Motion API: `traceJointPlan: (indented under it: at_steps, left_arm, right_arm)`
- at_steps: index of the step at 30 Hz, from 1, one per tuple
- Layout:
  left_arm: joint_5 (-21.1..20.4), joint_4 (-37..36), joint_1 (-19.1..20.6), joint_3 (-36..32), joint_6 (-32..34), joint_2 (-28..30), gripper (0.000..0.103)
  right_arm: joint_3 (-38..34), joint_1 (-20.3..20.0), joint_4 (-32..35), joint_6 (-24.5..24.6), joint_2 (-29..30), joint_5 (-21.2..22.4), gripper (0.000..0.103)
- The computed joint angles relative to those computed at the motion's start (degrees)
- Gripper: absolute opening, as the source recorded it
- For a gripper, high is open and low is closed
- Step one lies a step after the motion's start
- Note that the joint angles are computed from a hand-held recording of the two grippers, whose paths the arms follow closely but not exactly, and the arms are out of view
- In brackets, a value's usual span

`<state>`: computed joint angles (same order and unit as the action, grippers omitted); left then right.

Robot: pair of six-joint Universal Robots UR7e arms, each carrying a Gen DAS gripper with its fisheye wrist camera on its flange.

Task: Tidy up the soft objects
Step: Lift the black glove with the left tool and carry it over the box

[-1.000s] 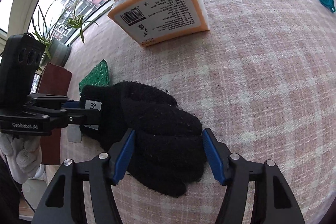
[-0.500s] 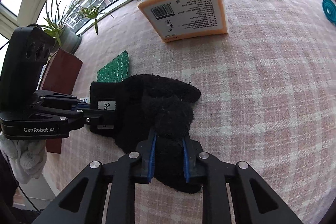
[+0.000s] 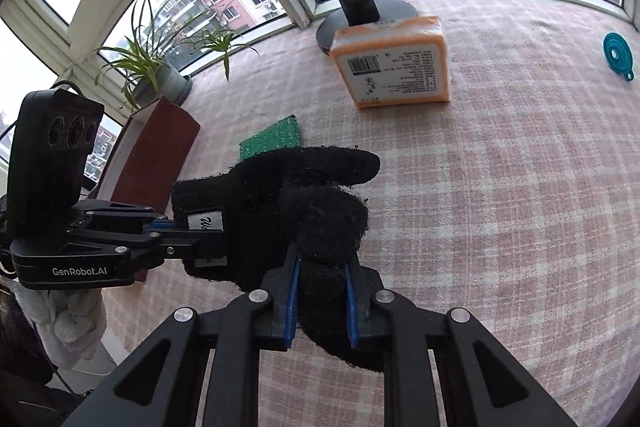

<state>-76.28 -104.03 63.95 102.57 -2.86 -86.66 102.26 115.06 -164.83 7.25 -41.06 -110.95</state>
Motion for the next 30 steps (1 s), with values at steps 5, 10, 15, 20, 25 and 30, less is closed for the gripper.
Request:
traceJointPlan:
  at_steps: [5,10,15,20,25,30]
  left_arm:
    - [0.57,-1.77,-0.19,2.78,-1.97,-5.72,0.009]
    - [1.52,-3.92,0.40,4.45,-5.01,-10.85,0.009]
    - [6.57,-5.07,-0.13,5.38,-6.26,-15.54,0.009]
    - [8.94,-6.27,1.00,4.88,-7.86,-19.05,0.009]
    - [12.26,-7.99,2.23,4.25,-9.02,-22.32,0.009]
    - [15.11,-9.89,4.09,2.87,-9.49,-24.77,0.009]
  right_arm:
    - [-1.58,2.65,0.18,-0.87,1.00,0.85,0.017]
    - [-4.73,4.95,1.11,-2.28,3.16,2.99,0.017]
    - [-9.57,7.43,2.79,-4.31,6.48,5.24,0.017]
    - [-16.28,9.97,5.57,-6.78,11.09,7.39,0.017]
    - [-23.72,12.58,8.73,-9.84,15.97,9.01,0.017]
    - [-33.45,14.63,13.30,-12.28,21.94,10.77,0.017]
